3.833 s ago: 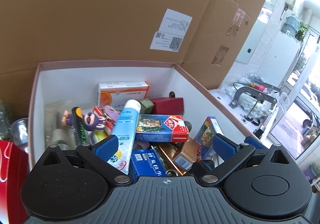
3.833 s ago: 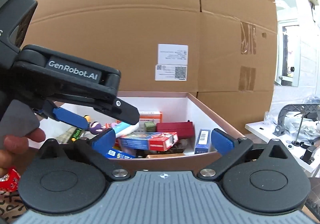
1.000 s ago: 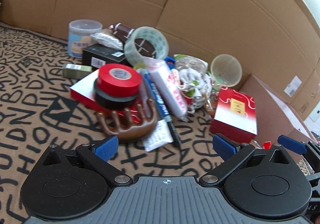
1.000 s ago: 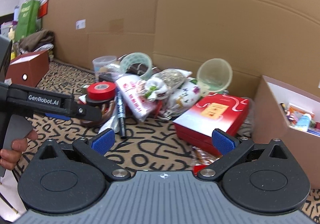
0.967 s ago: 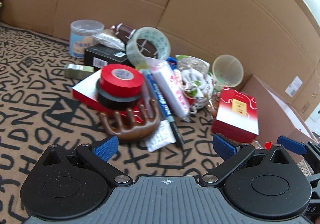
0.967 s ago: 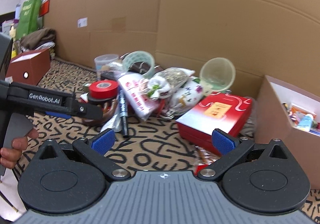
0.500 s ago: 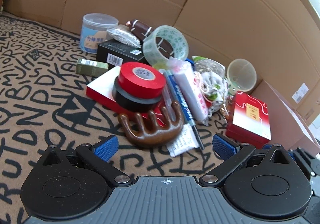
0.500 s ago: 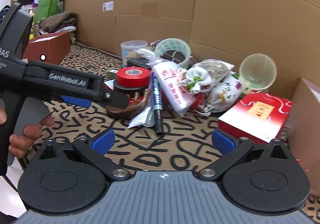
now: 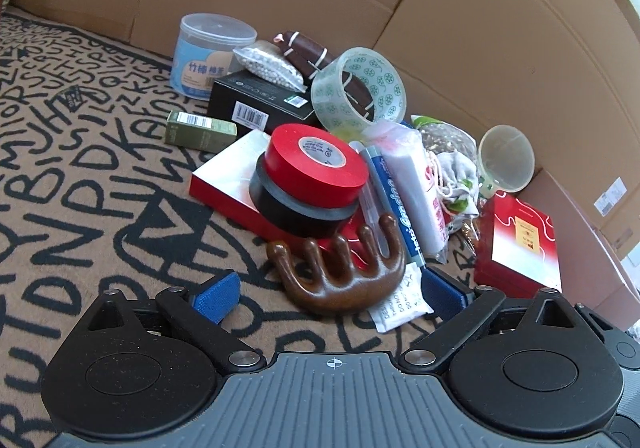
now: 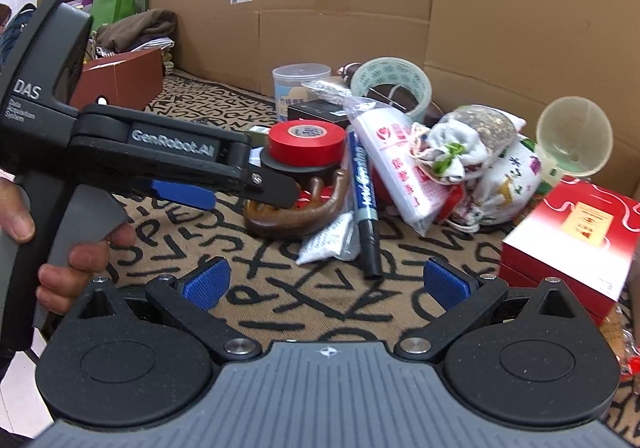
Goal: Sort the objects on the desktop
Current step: 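Lower both tools onto the brown wooden hand-shaped massager and close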
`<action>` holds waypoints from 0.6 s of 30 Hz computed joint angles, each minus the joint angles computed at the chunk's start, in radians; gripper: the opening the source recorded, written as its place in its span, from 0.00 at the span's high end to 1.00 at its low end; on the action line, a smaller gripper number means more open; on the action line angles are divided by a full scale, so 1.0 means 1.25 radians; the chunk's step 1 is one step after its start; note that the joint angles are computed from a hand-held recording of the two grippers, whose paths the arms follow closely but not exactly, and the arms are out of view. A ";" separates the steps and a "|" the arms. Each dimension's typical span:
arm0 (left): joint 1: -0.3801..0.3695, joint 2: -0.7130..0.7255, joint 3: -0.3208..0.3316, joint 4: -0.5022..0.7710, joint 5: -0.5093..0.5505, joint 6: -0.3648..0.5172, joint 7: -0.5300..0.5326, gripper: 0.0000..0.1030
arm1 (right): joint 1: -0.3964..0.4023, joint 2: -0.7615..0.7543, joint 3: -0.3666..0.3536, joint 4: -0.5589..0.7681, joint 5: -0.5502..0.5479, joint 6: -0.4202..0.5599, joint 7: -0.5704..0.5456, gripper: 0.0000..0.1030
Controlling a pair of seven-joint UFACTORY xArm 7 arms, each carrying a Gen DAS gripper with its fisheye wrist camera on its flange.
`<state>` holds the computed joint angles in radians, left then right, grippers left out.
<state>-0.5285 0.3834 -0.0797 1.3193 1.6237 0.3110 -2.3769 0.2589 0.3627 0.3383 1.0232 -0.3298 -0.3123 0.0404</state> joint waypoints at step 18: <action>0.059 0.036 0.007 0.043 0.033 -0.122 0.029 0.30 | -0.044 0.125 0.091 0.171 -0.002 0.083 -0.066 0.37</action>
<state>-0.4553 0.4286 -0.0708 1.3733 1.6650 0.1588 -2.3405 0.2042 0.5195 0.4521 1.2373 -0.3326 -0.2089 -0.0416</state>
